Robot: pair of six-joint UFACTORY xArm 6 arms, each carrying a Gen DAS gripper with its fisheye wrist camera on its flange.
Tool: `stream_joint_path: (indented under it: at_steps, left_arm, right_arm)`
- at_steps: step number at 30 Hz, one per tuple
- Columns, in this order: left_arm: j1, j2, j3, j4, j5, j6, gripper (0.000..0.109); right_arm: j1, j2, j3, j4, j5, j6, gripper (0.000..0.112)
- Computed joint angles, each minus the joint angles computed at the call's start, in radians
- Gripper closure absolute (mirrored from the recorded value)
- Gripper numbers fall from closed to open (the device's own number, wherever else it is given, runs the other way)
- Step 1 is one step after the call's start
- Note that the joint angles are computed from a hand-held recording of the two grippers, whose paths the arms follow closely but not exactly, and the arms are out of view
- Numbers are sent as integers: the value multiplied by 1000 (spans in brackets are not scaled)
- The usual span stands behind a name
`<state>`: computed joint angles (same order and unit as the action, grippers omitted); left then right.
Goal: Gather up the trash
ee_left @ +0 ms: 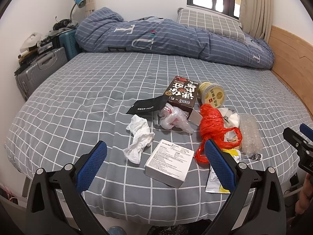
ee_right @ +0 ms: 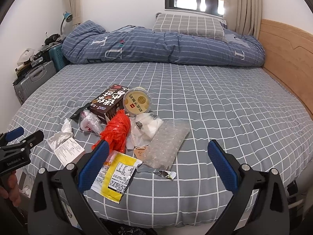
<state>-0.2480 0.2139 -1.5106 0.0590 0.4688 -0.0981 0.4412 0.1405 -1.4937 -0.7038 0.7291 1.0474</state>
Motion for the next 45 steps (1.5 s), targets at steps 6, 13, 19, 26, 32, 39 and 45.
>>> stream_joint_path:
  at_steps: [6,13,19,26,32,39,45]
  left_arm:
    - [0,-1,-1,-4,3,6,11]
    - [-2,-5,6,8,-3,3,11]
    - [-3,-5,5,18,-1,-7,11]
    - [-1,-4,5,26,-2,-19,11]
    - [0,-8,9,25,-8,-15,11]
    - [0,-10,9,25,-7,-14,11]
    - [-1,-13,13,29,-7,-16,11]
  right_arm:
    - [-1,0,-2,5,1,-5,16]
    - [0,5,-8,7,8,-9,16]
    - [0,4,-6,4,7,-9,16]
    - [0,10,-18,6,5,-18,16]
    - [4,15,-27,4,12,-22,16]
    - [6,15,-27,-1,14,-18,16]
    - [6,14,-28,-2,15,-19,16]
